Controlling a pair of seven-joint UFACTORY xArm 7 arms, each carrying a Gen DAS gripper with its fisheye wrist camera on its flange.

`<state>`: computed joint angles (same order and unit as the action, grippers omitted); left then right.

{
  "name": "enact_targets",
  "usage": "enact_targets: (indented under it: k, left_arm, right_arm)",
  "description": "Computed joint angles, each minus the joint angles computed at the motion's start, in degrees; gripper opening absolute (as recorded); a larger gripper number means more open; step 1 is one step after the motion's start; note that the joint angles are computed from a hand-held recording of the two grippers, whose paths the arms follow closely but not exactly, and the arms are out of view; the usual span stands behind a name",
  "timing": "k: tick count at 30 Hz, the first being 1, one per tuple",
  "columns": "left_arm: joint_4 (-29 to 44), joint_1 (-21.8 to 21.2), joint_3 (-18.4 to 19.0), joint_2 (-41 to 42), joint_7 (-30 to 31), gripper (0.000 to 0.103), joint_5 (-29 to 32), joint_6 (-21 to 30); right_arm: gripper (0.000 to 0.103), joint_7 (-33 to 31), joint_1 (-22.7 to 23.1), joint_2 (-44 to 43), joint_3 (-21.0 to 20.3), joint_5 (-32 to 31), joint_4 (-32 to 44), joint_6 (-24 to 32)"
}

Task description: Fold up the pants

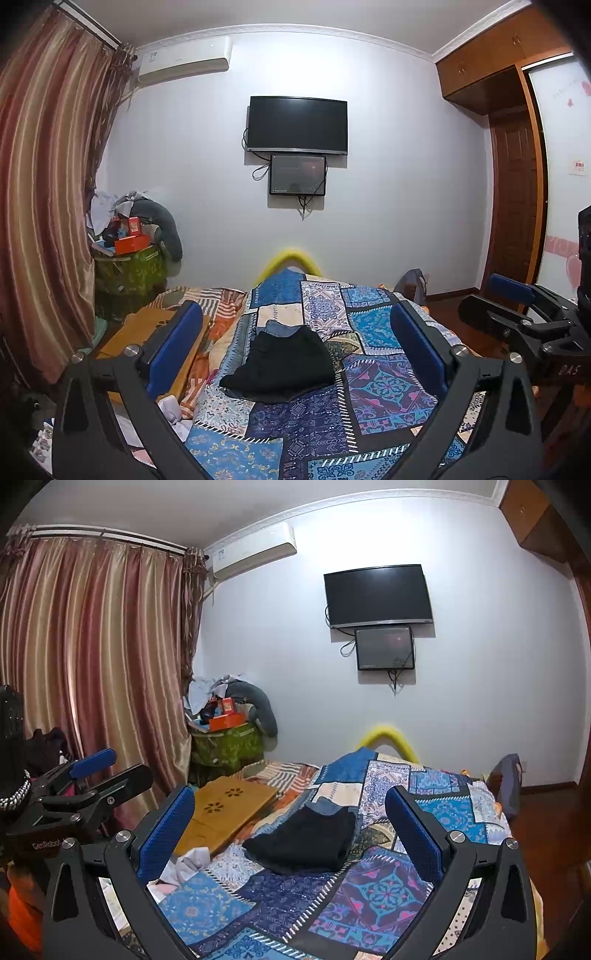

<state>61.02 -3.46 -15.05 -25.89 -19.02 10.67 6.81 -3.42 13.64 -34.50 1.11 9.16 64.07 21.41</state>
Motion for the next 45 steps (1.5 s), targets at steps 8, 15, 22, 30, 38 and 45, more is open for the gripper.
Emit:
enact_targets:
  k: [8,15,22,30,38,45]
  left_arm:
    - [-0.41,-0.75,0.21,-0.22,0.74,0.103,0.2,-0.79]
    - [-0.76,-0.19,-0.57,-0.53,0.95,0.103,0.37,-1.4]
    - [-0.72,0.79,-1.37,-0.64,0.06,0.103,0.5,-1.74]
    - [-0.16,-1.06,-0.32,0.1,1.11,0.103,-0.28,-0.73]
    - [0.02,-1.29,-0.3,0.59,0.49,0.103,-0.44,-0.18]
    - [0.15,-1.67,-0.05,0.75,0.52,0.103,-0.36,-0.17]
  right_arm:
    - [0.103,0.09,-0.04,0.01,0.07,-0.26,-0.03,-0.07]
    - [0.103,0.05,-0.14,0.1,0.22,-0.54,0.14,-0.01]
    - [0.102,0.24,-0.32,0.09,0.43,-0.78,0.25,0.31]
    - [0.103,0.29,-0.22,0.03,0.28,-0.66,0.06,0.05]
    - [0.103,0.83,-0.43,-0.36,0.33,-0.64,-0.41,-0.22]
    - [0.103,1.02,-0.33,-0.19,0.2,-0.62,-0.22,-0.18]
